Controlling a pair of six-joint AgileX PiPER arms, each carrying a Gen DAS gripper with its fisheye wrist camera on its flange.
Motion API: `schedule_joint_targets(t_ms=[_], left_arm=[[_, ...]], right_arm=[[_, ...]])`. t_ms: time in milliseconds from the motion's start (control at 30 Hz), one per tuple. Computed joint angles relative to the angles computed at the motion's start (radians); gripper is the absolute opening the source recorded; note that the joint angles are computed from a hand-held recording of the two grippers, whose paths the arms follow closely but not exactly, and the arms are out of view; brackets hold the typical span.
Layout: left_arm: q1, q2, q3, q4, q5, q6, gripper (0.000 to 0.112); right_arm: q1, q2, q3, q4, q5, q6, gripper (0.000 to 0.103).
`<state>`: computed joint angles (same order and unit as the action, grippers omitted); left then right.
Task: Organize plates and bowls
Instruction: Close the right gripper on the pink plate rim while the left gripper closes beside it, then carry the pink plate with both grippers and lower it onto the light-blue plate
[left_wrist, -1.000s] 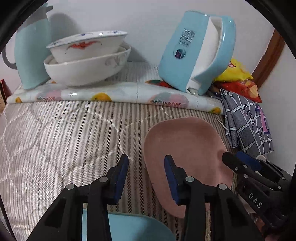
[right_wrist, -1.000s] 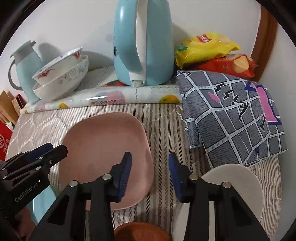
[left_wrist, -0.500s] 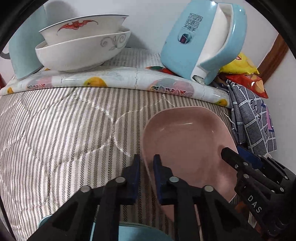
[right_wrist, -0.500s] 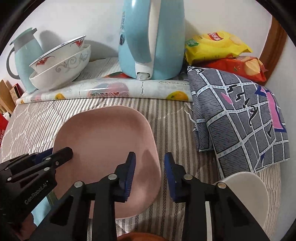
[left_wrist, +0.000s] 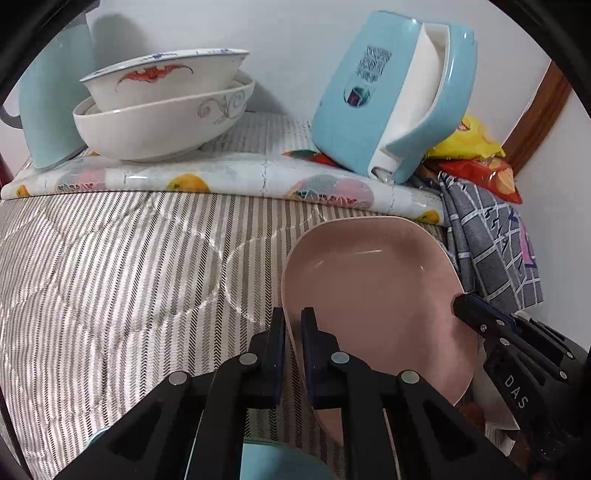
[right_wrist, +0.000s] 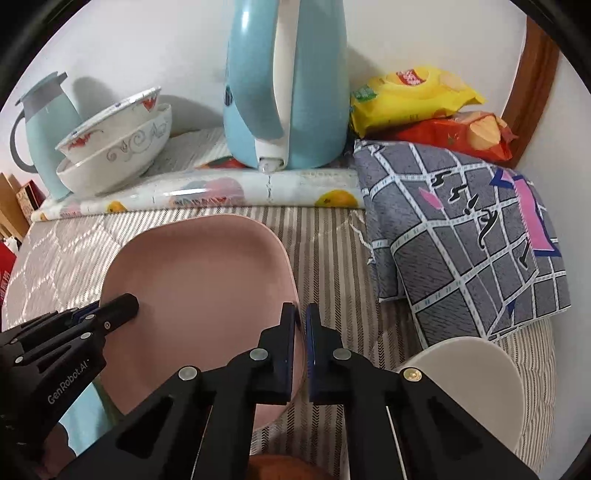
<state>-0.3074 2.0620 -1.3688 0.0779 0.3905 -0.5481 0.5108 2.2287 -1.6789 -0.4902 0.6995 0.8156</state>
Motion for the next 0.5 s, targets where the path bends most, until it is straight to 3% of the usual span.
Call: schedule_joint_targets(t_ms=[500], left_arm=[[0.007,-0.131,0.105,0.092,-0.015,-0.088,0.009]], right_arm=[[0.059,-0.083,0.039,-0.047,0.010,0.073,0.005]])
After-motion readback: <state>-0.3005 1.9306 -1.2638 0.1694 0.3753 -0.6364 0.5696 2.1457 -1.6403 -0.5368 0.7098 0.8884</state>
